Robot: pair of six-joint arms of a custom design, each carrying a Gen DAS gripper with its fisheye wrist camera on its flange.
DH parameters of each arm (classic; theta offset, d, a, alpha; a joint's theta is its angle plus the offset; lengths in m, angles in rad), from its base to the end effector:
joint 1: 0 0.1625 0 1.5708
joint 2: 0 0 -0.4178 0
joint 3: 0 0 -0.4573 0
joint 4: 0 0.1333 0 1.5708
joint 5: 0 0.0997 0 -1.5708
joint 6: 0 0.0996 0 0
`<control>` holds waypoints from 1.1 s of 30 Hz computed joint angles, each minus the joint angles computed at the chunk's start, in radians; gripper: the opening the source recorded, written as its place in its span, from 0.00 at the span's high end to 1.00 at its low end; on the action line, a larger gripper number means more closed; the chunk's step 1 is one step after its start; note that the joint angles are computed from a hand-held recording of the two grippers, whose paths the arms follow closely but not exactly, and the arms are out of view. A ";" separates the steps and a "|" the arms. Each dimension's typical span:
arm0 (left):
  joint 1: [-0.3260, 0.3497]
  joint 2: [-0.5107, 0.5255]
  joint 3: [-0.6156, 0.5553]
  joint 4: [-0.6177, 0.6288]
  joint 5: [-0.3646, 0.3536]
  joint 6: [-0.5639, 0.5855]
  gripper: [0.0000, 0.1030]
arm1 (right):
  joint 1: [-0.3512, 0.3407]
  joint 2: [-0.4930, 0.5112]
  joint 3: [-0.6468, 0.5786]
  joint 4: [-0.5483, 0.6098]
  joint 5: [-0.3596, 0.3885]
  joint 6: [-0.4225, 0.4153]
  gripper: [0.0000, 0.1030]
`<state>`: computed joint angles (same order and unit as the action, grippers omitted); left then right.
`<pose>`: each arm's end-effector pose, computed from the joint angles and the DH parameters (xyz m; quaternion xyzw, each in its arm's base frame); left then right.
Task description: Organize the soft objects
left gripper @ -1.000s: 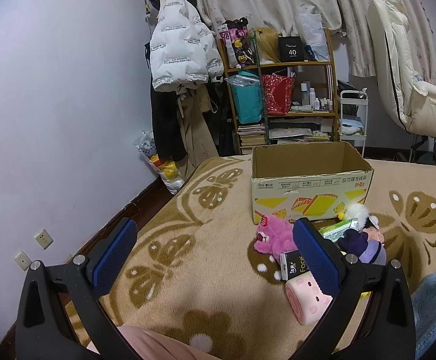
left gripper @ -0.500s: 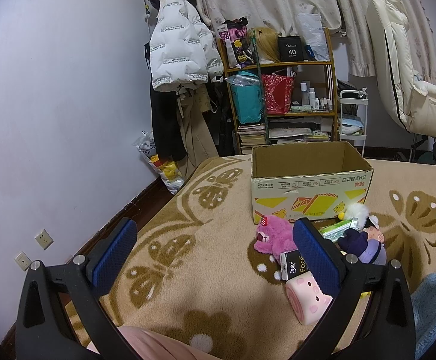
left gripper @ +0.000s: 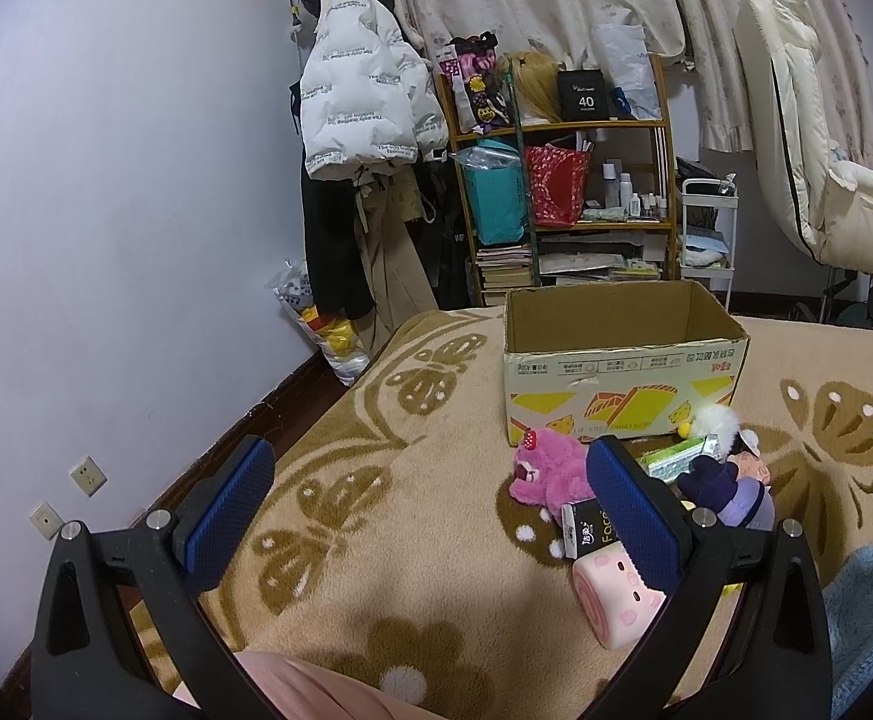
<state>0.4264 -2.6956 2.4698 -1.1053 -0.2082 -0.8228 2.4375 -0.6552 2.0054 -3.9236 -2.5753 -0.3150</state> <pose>-0.0509 -0.2766 0.4014 0.1978 0.7492 -0.4691 0.4237 0.4359 -0.3056 0.0261 0.2361 -0.7672 0.5203 0.2915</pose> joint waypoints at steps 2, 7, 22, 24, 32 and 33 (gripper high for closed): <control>0.004 0.002 -0.003 -0.008 -0.003 0.003 0.00 | 0.000 0.000 0.000 0.003 0.000 0.002 0.00; 0.001 0.031 -0.016 0.018 -0.008 -0.014 0.00 | -0.020 -0.004 0.030 0.053 0.050 0.058 0.00; 0.102 0.236 -0.061 -0.292 -0.193 0.152 0.00 | -0.038 -0.054 0.050 0.369 0.113 0.244 0.00; 0.138 0.279 -0.070 -0.354 -0.231 0.185 0.00 | -0.047 -0.068 0.053 0.408 0.144 0.265 0.00; 0.243 0.401 -0.066 -0.602 -0.318 0.349 0.00 | -0.083 -0.092 0.048 0.553 0.230 0.373 0.00; 0.256 0.420 -0.069 -0.631 -0.332 0.367 0.00 | -0.086 -0.093 0.048 0.560 0.236 0.377 0.00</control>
